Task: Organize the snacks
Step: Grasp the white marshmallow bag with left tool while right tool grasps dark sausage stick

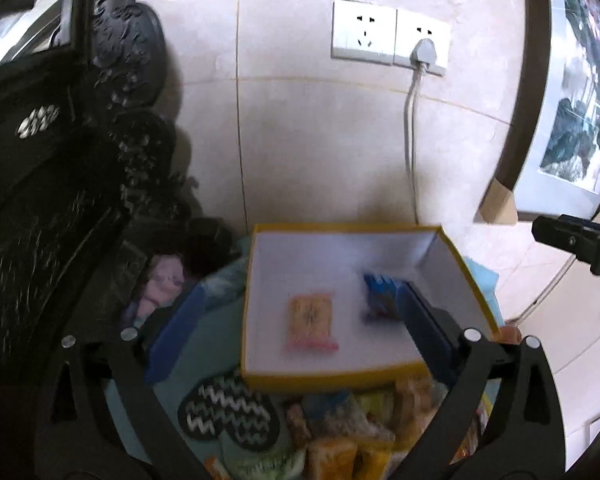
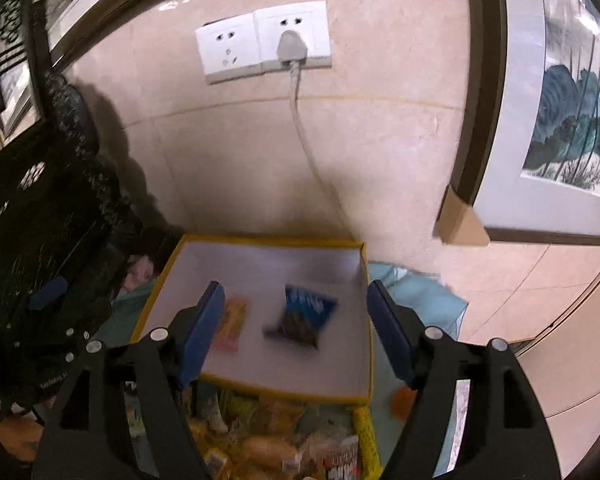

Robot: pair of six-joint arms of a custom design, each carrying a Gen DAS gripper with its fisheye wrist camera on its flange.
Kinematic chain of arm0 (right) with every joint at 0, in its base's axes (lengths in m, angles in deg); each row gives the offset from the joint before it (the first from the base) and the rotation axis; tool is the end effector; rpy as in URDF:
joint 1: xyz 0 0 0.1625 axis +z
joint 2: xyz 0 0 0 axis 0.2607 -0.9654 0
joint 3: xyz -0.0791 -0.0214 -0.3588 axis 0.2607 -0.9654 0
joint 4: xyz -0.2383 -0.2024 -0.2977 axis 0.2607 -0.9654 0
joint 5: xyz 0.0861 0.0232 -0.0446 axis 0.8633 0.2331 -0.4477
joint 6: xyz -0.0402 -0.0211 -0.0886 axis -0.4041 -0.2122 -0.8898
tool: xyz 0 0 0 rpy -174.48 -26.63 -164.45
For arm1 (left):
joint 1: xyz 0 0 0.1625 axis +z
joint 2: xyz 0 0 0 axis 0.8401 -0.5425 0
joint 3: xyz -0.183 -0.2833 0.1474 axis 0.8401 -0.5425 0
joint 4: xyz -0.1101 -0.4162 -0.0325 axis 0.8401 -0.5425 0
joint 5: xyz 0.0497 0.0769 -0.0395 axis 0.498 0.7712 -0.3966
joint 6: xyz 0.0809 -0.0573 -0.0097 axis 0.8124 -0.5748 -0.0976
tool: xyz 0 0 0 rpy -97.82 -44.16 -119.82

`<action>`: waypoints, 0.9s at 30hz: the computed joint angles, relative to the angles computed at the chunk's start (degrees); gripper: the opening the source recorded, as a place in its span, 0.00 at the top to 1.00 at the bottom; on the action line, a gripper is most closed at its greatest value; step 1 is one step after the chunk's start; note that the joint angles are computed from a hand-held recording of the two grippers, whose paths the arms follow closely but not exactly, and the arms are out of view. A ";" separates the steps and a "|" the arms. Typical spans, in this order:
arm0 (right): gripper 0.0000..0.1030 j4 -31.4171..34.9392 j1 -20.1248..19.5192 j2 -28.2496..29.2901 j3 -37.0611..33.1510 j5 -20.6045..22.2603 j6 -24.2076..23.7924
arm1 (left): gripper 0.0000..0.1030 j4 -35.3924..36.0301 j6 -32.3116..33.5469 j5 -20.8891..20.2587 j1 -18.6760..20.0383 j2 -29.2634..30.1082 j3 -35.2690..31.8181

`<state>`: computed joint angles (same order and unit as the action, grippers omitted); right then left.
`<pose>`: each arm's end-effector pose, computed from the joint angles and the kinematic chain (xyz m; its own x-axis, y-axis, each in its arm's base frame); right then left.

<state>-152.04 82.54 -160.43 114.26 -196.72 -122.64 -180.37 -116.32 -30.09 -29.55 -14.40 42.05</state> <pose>0.1730 -0.5713 0.5309 -0.7465 -0.2631 0.6111 -0.5982 0.6676 -0.4433 -0.5468 -0.5389 0.1231 -0.7397 -0.0753 -0.6687 0.5023 0.5995 -0.6231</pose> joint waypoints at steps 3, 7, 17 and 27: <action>0.28 0.38 -1.29 -5.61 7.05 -0.33 -0.80 | 0.05 0.46 -4.24 -2.18 -2.09 -3.33 6.72; 0.28 2.34 -4.49 -13.49 16.17 0.01 -0.13 | 0.05 2.84 -8.87 -6.10 -5.33 -7.35 16.02; 0.28 3.20 -12.60 -27.45 33.18 -2.94 -0.41 | 0.05 0.83 -11.57 -17.68 -10.69 -12.15 33.54; 0.28 -0.73 -16.16 -25.51 33.78 -6.37 -2.57 | 0.05 -2.28 -11.31 -21.08 -10.37 -9.57 35.64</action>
<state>-152.77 66.37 -185.94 148.03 -203.09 -125.21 -182.65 -127.63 -51.18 -39.92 -23.97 77.69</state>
